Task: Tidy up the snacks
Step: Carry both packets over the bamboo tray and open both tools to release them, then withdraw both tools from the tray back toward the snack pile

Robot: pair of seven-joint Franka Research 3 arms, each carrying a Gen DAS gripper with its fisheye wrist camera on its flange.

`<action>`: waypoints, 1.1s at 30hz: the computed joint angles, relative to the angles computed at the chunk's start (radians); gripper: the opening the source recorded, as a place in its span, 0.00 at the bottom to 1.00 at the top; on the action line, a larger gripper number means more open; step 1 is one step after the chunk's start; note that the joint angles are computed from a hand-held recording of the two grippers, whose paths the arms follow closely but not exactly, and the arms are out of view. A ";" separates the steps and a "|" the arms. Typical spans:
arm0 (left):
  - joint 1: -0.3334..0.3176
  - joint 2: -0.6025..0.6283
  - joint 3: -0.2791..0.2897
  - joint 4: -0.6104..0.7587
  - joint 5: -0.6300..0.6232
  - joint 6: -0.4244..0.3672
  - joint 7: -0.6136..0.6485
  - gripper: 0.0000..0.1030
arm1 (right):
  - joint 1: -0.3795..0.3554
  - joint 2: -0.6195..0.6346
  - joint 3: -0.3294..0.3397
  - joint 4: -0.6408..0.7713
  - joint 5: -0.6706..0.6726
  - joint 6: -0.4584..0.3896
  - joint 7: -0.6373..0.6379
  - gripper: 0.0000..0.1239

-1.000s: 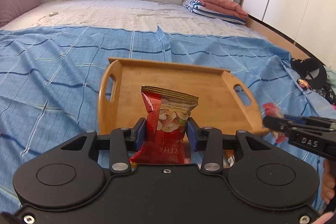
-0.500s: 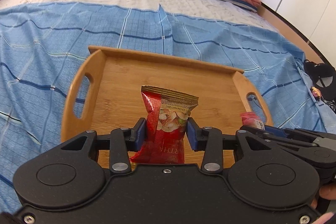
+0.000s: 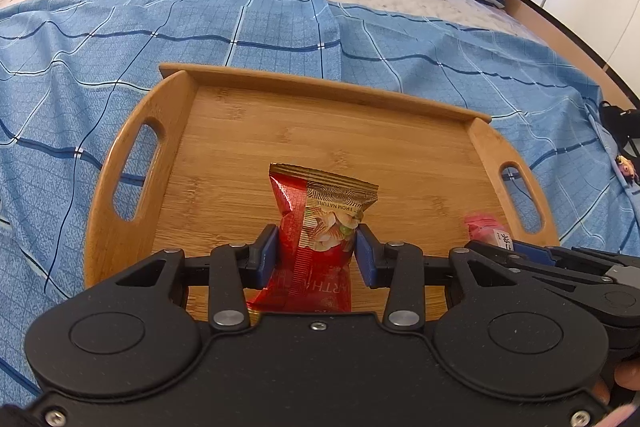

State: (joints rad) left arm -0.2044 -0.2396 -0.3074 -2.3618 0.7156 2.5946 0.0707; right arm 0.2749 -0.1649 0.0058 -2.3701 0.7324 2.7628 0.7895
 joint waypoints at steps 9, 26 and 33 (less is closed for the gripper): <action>-0.002 0.020 -0.009 0.019 0.050 -0.015 -0.020 0.38 | 0.006 0.006 0.000 -0.007 0.022 0.016 -0.029 0.28; 0.003 -0.037 -0.025 -0.013 0.090 -0.002 -0.064 0.79 | 0.029 -0.035 -0.015 -0.025 0.150 0.008 -0.147 0.59; -0.011 -0.118 -0.052 -0.053 0.097 -0.038 -0.071 0.85 | 0.043 -0.100 -0.027 -0.071 0.168 0.028 -0.185 0.65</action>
State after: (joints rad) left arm -0.2158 -0.3579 -0.3592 -2.4150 0.8130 2.5569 0.0001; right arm 0.3176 -0.2645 -0.0211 -2.4412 0.9002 2.7906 0.6043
